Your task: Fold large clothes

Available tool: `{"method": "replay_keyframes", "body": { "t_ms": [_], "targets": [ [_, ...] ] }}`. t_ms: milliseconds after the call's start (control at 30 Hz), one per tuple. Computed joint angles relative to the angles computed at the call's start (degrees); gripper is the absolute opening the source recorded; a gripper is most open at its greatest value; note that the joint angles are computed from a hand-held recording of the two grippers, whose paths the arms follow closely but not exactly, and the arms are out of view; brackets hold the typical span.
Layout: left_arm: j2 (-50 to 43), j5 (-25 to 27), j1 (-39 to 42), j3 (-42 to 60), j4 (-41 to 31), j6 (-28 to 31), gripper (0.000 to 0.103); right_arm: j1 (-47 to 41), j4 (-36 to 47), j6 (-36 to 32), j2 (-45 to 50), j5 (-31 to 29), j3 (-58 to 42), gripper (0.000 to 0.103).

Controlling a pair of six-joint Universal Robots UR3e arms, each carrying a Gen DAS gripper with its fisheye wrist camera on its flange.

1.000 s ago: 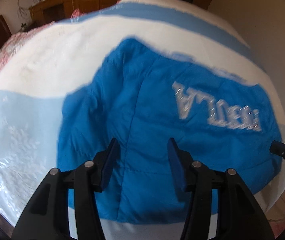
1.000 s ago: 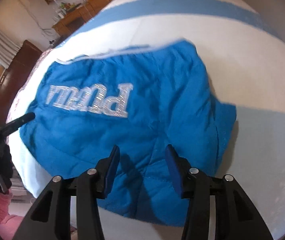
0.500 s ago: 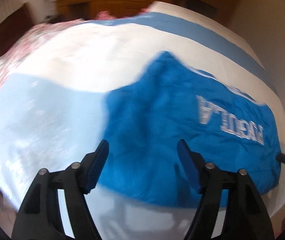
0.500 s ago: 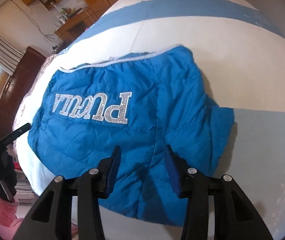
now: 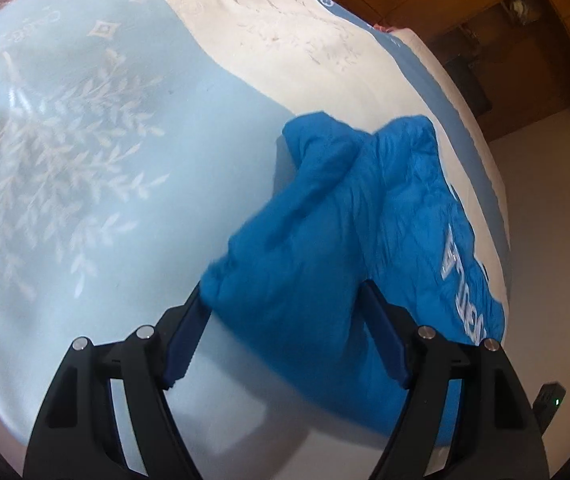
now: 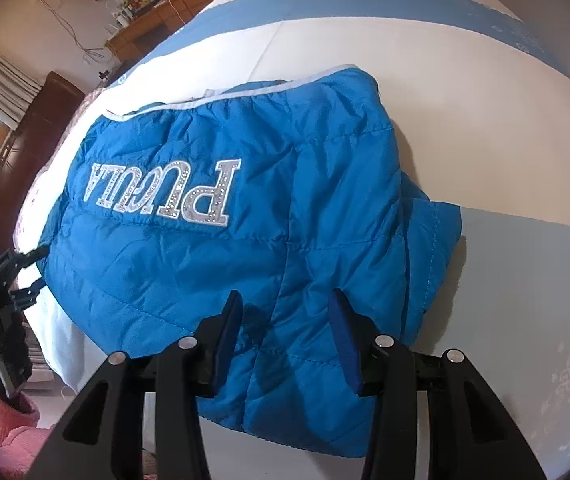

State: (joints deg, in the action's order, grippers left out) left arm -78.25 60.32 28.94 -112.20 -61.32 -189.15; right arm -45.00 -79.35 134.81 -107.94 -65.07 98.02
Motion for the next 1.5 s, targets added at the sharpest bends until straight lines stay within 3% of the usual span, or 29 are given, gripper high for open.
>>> {"method": "replay_keyframes", "body": {
  "t_ms": [133,267,367,800,1000,1267,1500],
  "targets": [
    [-5.3,-1.8,-0.6,-0.6,6.6,-2.7,0.076,-0.7,0.1,-0.1,0.2,0.5,0.7,0.045],
    [-5.6,-5.0,-0.2,-0.7,8.7,-3.3,0.040,-0.9,0.0,0.4,0.5,0.6,0.9,0.045],
    [-3.5,-3.6,-1.9,0.4,8.4,-1.8,0.031,-0.9,0.0,1.4,1.1,0.4,0.8,0.045],
    [-6.9,-1.1,-3.2,-1.3,11.5,-0.7,0.035,-1.7,-1.5,1.9,4.1,2.4,2.1,0.045],
    [-3.9,-2.7,-3.1,2.4,7.0,0.0,0.027,-7.1,9.1,-1.2,3.6,4.6,-4.5,0.046],
    [-3.0,-3.2,-12.4,18.6,3.4,1.7,0.025,-15.6,22.0,-9.6,0.8,6.1,-16.6,0.050],
    [-15.7,-2.1,-28.8,40.4,2.4,3.2,0.025,-21.9,28.9,-15.2,-1.4,7.3,-20.2,0.051]
  ]
}}
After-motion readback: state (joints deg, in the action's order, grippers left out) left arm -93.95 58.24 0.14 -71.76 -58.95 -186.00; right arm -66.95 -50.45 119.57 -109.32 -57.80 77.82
